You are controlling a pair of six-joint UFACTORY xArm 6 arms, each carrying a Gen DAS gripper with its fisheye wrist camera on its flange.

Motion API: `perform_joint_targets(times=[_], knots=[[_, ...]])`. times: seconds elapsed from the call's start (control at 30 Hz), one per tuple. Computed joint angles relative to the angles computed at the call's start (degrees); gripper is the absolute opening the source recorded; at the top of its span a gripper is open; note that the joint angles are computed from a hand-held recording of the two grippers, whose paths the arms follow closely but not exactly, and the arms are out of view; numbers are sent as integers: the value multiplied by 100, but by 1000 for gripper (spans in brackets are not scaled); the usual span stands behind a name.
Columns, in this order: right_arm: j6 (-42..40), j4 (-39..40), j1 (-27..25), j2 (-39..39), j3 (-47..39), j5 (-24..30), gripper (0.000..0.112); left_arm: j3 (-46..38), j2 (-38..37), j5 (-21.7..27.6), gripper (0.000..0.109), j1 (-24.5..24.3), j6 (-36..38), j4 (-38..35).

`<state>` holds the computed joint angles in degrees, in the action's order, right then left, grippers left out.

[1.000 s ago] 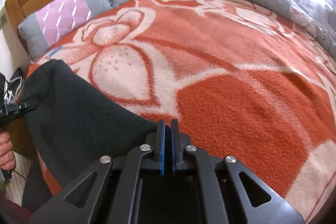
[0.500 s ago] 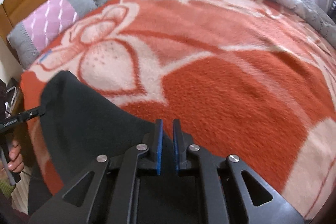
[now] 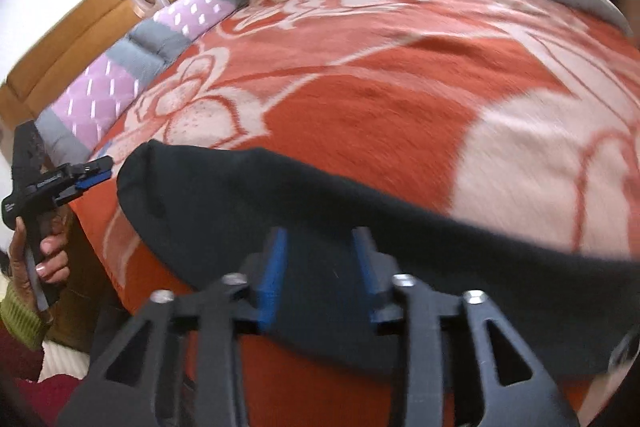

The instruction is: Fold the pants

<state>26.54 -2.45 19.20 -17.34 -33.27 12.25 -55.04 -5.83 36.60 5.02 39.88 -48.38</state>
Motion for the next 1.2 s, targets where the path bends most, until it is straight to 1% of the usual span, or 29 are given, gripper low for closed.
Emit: perform_joint_targets(times=[0.2,0.3,0.33,0.4,0.47,0.53,0.6,0.77,0.9,0.93,1.0,1.1,1.2], knots=[[901,-189,-359,-1346,1230,164,45,-282,90,381,56,-857,-24,296],[1284,-252,-642,-2073,1773,331,45,-532,271,593,57,-1363,-72,561],[1350,-220,-733,-2306,1931,375,45,-612,336,670,57,-1451,-69,607],[1702,-426,-886,-2684,2154,486,45,-785,467,815,57,-1733,-100,723],[1876,-499,-1079,-3097,2377,618,46,-1035,666,1020,57,-1997,-99,813],[2005,-517,-1260,-3484,2586,715,47,-1348,925,1253,57,-2282,-90,927],[2034,-421,-1470,-3794,2762,774,48,-1644,1169,1465,57,-2468,-86,1039],[2205,-394,-1754,-4284,3067,784,50,-2372,1711,1874,59,-2996,-116,1375],[2069,-111,-2013,-4608,3323,725,51,-3259,2347,2366,62,-3345,-60,1443],[2123,-105,-2017,-4552,3315,668,51,-3437,2472,2438,62,-3416,-69,1496],[1921,207,-2132,-4632,3438,551,51,-3849,2773,2553,63,-3587,-126,1664],[1636,613,-2212,-4521,3521,275,51,-4753,3405,3020,63,-3799,-203,1776],[1267,1211,-2247,-4410,3628,-9,51,-5705,4087,3432,63,-3977,-420,1918]])
